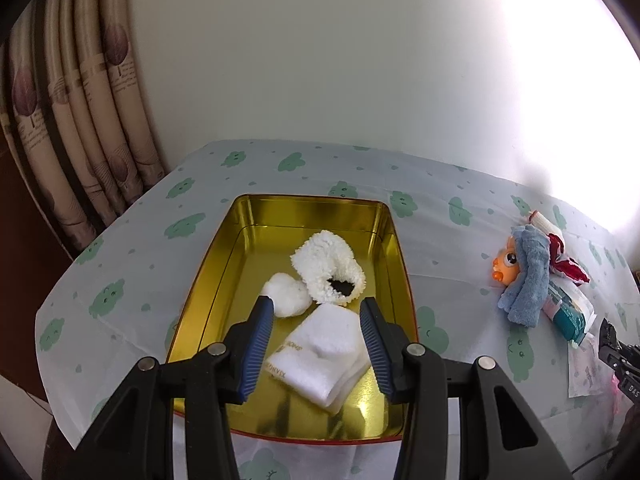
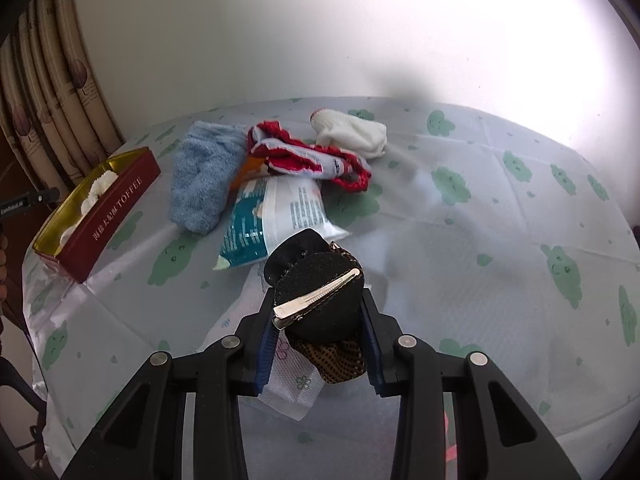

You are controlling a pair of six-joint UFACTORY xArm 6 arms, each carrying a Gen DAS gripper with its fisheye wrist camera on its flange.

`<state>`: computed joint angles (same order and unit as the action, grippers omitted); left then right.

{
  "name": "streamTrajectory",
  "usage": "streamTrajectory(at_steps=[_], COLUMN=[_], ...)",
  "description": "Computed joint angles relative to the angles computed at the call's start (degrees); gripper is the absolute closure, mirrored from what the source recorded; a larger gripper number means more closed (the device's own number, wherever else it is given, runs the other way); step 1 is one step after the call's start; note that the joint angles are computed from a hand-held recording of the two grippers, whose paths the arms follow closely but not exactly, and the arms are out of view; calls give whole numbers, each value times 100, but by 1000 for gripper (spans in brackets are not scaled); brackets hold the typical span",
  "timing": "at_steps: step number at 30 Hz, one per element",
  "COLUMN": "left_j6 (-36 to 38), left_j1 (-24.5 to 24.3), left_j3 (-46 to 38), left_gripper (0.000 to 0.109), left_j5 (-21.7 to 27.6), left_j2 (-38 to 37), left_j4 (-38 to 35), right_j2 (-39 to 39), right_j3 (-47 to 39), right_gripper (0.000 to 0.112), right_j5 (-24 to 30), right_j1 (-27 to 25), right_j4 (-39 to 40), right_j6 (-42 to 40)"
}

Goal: Organize soft objects
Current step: 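Open the left gripper to release the plush into the tin, then carry the dark purse with the right gripper into the tin and release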

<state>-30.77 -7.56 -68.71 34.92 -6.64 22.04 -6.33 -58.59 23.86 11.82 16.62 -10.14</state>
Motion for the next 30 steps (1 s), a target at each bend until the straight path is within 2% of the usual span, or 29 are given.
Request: streamTrajectory(at_steps=[6,13,23,30], left_j6=[-218,-435,-723,-1121], left_j1=[61,153,481,602], left_j3=[221,490,925,1171], left_gripper=[62,62,62,62], left_j5=[-40,-143,-418,-401], left_j2=[-178,-367,-711,-978], left_j4=[181,366,561,1020], right_j2=[-6,160,944,1682], right_j3=[-170,-561,-1758,-2772], right_gripper=[78,78,78,78], right_j5=[98,334,657,897], right_j1=[63,378,1197,1739], right_j4=[-311,-525,-175,-36], right_j6=[224,192,-209,-477])
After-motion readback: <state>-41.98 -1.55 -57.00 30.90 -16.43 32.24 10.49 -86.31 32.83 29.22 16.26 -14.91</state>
